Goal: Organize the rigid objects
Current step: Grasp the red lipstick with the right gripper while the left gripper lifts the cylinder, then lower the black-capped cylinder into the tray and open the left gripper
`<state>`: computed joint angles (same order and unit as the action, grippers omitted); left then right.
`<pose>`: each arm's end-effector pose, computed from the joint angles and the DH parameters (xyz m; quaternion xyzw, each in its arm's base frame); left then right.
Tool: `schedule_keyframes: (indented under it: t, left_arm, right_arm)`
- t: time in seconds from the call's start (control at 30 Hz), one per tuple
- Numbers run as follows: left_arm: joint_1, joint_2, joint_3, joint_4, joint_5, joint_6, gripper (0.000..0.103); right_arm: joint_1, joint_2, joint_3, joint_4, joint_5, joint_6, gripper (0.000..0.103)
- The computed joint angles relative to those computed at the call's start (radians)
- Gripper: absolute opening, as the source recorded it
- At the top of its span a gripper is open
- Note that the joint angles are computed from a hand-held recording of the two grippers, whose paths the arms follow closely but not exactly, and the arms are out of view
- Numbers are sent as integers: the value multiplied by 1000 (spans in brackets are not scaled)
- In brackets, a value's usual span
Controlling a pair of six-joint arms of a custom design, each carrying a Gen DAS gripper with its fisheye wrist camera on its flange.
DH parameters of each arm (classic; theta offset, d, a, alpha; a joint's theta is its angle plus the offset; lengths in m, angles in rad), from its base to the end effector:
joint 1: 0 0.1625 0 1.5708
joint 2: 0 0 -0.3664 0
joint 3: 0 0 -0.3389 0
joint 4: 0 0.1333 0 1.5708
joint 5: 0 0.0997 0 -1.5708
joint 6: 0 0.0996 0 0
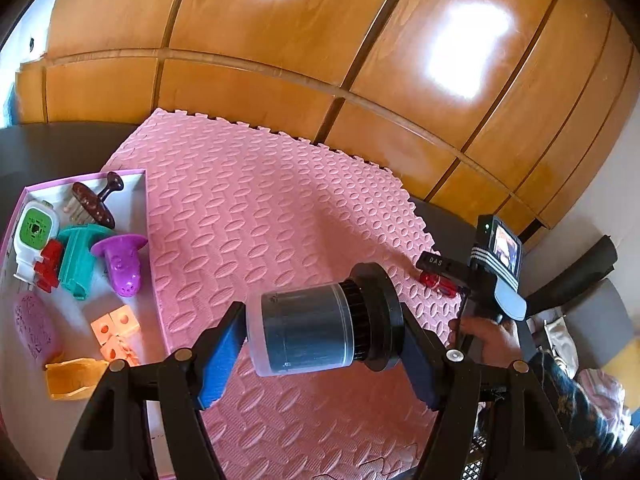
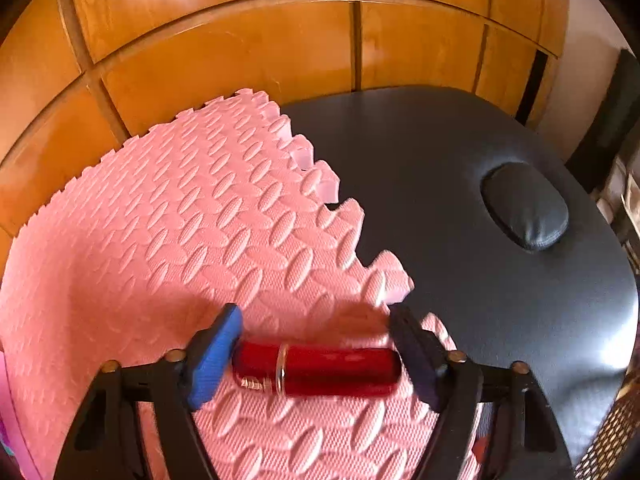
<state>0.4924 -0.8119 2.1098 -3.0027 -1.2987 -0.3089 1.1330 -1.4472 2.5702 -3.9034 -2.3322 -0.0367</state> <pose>-0.3254 -0.3562 0.0202 0.3626 0.9197 -0.1375 0.0616 -0.0664 -0.2942 0.2884 -0.3592 -0.7063 0.4413 0.4212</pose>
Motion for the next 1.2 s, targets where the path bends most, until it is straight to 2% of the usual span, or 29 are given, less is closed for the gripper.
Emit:
schedule_keyframes:
  t: [0.1, 0.27, 0.33, 0.4, 0.57, 0.77, 1.07, 1.2]
  left_arm:
    - [0, -4, 7, 0, 1, -1, 73]
    - [-9, -21, 19, -9, 14, 5, 73]
    - [-13, -29, 24, -11, 27, 10, 73]
    - [-15, -40, 31, -8, 35, 10, 73]
    - [-18, -75, 51, -1, 64, 13, 73]
    - [1, -156, 92, 2, 108, 13, 73]
    - [112, -360, 146, 89, 233, -61, 73]
    - [150, -413, 175, 149, 277, -66, 73]
  right_arm:
    - [3, -12, -2, 30, 30, -54, 74]
    - [19, -48, 28, 111, 150, -157, 74]
    - [47, -22, 26, 115, 150, -216, 74]
    - [85, 50, 8, 67, 92, -269, 74]
    - [74, 87, 20, -11, 113, -289, 75]
    - [58, 97, 26, -46, 139, -319, 75]
    - [79, 93, 36, -49, 120, -323, 75]
    - [76, 93, 35, -49, 124, -327, 75]
